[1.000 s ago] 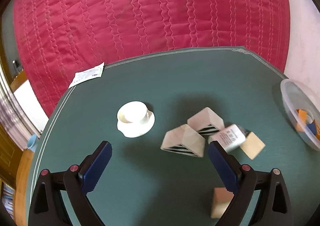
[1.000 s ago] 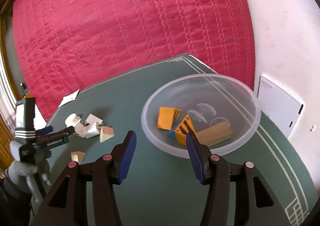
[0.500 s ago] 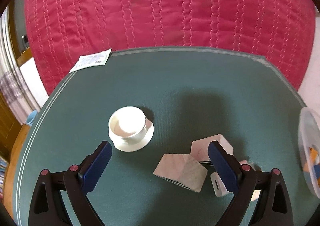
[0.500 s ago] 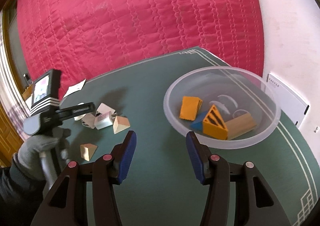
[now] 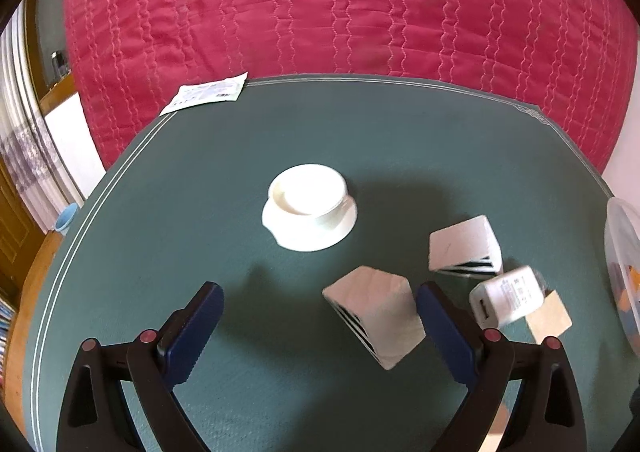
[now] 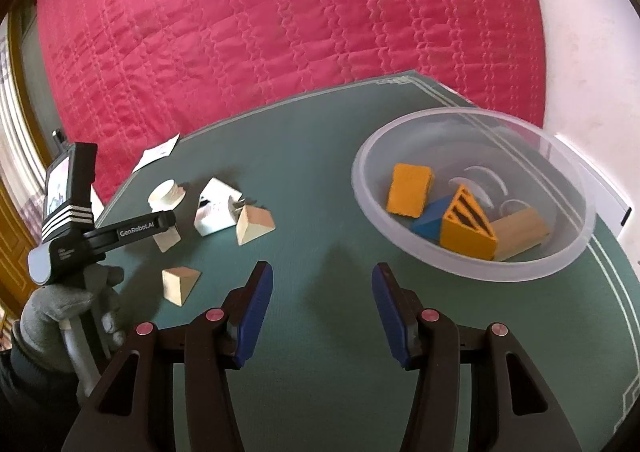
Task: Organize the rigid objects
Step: 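Grasp the white striped block with the left tool while the right tool grasps the wooden cube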
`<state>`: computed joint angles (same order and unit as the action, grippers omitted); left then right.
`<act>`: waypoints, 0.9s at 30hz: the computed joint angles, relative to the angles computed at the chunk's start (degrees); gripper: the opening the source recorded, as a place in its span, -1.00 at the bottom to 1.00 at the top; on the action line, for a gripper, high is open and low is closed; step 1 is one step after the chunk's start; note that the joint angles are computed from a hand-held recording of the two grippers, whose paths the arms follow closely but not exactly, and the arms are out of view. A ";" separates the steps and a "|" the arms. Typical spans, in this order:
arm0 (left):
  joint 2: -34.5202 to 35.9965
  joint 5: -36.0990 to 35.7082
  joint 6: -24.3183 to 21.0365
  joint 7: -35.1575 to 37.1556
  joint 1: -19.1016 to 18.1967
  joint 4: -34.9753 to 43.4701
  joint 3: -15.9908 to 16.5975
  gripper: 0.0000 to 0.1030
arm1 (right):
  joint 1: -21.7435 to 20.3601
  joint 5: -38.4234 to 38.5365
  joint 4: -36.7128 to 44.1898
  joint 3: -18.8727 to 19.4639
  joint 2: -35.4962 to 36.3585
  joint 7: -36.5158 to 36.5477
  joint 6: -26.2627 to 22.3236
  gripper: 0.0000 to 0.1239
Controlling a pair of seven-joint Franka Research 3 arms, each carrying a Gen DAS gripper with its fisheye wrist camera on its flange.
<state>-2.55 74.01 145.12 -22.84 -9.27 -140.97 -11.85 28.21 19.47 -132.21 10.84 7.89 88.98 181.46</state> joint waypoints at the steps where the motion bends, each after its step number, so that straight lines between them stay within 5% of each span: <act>1: -0.40 0.49 0.98 -1.02 0.16 -0.62 0.19 0.92 | -0.69 0.70 0.37 0.98 0.25 -0.98 -0.48 -0.14; 7: -1.36 5.77 5.48 -6.15 1.10 -2.28 0.47 0.69 | -2.45 5.62 2.70 4.46 1.71 -6.85 -3.65 -0.14; 16: -0.65 13.07 12.48 -11.22 2.44 -2.10 1.43 -0.23 | -0.99 11.15 7.09 4.95 4.17 -12.19 -9.08 -0.14; 27: -4.86 22.92 15.41 -23.09 3.55 -5.03 2.15 -0.30 | 0.85 11.92 12.13 6.08 7.65 -15.40 -13.28 -0.14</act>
<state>-7.41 96.93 160.53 -45.93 -5.73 -146.00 -9.70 29.06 31.39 -120.09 16.93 15.54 73.59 168.17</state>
